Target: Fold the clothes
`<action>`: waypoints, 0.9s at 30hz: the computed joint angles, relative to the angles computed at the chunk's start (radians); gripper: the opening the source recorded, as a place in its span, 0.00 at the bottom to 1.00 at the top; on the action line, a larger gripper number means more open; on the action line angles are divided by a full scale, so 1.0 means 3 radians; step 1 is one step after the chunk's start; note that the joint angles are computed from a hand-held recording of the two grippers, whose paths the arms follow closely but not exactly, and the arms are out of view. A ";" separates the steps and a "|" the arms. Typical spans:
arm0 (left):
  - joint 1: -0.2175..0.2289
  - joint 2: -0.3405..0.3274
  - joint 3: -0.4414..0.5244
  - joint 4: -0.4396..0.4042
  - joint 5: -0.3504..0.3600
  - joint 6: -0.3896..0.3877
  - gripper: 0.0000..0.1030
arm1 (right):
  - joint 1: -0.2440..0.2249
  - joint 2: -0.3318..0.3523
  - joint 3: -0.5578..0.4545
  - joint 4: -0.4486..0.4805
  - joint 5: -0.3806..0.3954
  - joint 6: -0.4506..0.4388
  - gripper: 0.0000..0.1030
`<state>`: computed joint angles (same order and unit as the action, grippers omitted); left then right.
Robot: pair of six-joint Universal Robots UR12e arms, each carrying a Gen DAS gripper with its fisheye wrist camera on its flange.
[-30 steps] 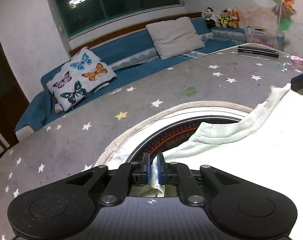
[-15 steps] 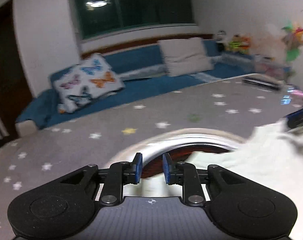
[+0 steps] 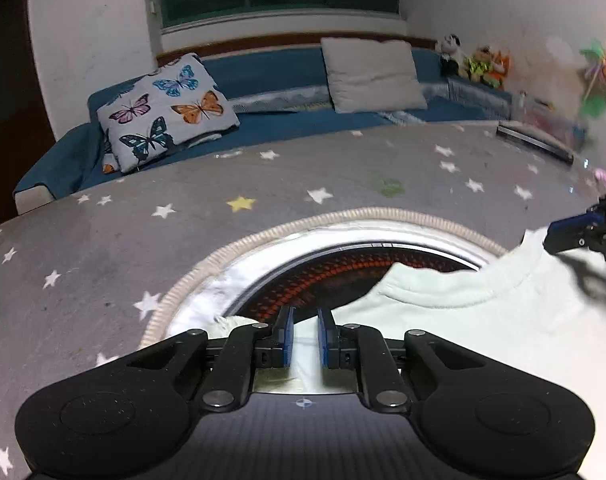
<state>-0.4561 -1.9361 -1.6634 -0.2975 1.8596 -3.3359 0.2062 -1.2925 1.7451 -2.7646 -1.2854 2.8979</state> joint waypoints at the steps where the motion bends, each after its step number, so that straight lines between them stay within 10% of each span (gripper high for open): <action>1: -0.0006 0.0023 -0.0020 0.0018 0.0034 0.0013 0.15 | -0.0002 -0.0012 0.0009 -0.0020 -0.0013 0.0003 0.13; 23: -0.0340 0.0717 -0.0911 0.0307 0.0241 -0.0435 0.27 | -0.0004 -0.0694 0.0803 -0.0353 0.0155 -0.0292 0.45; 27: -0.0356 0.0698 -0.0924 0.0318 0.0233 -0.0476 0.08 | -0.0028 -0.0792 0.0951 -0.0423 0.0142 -0.0238 0.46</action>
